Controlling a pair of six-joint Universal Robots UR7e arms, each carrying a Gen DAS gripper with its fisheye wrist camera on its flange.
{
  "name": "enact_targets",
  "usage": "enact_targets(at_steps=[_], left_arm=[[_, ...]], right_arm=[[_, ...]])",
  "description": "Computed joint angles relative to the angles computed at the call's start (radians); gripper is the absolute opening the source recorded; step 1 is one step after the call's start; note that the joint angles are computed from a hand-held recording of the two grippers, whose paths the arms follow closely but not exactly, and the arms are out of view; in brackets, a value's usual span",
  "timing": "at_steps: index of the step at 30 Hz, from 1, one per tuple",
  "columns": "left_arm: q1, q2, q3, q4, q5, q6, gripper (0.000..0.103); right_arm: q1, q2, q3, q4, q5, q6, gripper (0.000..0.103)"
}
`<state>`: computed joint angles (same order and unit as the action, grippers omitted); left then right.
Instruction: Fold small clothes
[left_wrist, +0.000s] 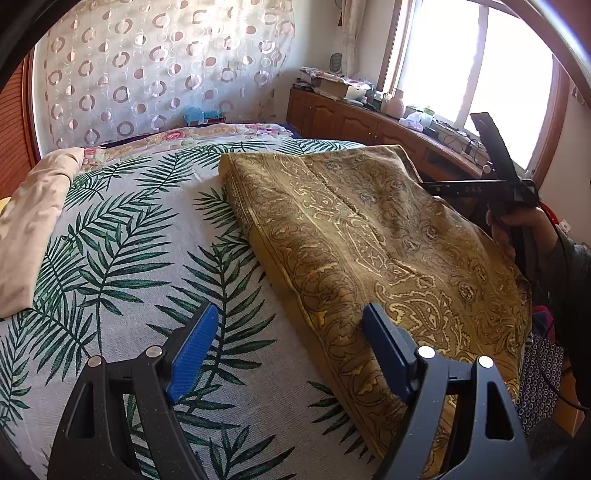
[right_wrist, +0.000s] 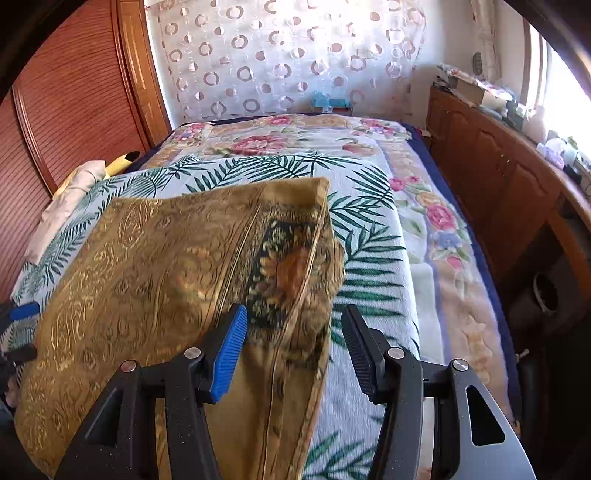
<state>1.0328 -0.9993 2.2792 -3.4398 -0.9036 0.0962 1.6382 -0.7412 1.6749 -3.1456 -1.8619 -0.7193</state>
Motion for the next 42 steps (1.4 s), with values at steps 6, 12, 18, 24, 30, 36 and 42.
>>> enact_targets(at_steps=[6, 12, 18, 24, 30, 36, 42], left_arm=[[0.007, -0.043, -0.019, 0.043, -0.036, 0.008, 0.081], [0.018, -0.042, -0.106, 0.100, -0.008, 0.086, 0.078], [0.053, 0.008, -0.218, 0.178, -0.014, 0.149, 0.068], [0.094, 0.070, -0.315, 0.271, 0.002, 0.147, 0.064], [0.114, 0.094, -0.359, 0.314, -0.016, 0.112, 0.064], [0.131, 0.091, -0.366, 0.332, -0.088, 0.091, 0.040], [0.125, 0.071, -0.345, 0.308, -0.109, 0.099, 0.006]], right_arm=[[-0.007, 0.021, -0.051, 0.067, 0.017, 0.032, 0.055], [-0.004, 0.032, -0.052, 0.048, 0.007, 0.004, 0.055], [-0.005, 0.037, -0.036, 0.007, 0.013, -0.022, 0.055], [-0.008, 0.038, -0.027, -0.022, 0.014, -0.034, 0.055], [-0.011, 0.042, -0.039, -0.030, 0.010, -0.017, 0.059], [-0.017, 0.036, -0.032, -0.014, 0.040, -0.033, 0.041], [-0.020, 0.007, 0.008, 0.009, 0.098, -0.080, 0.008]])
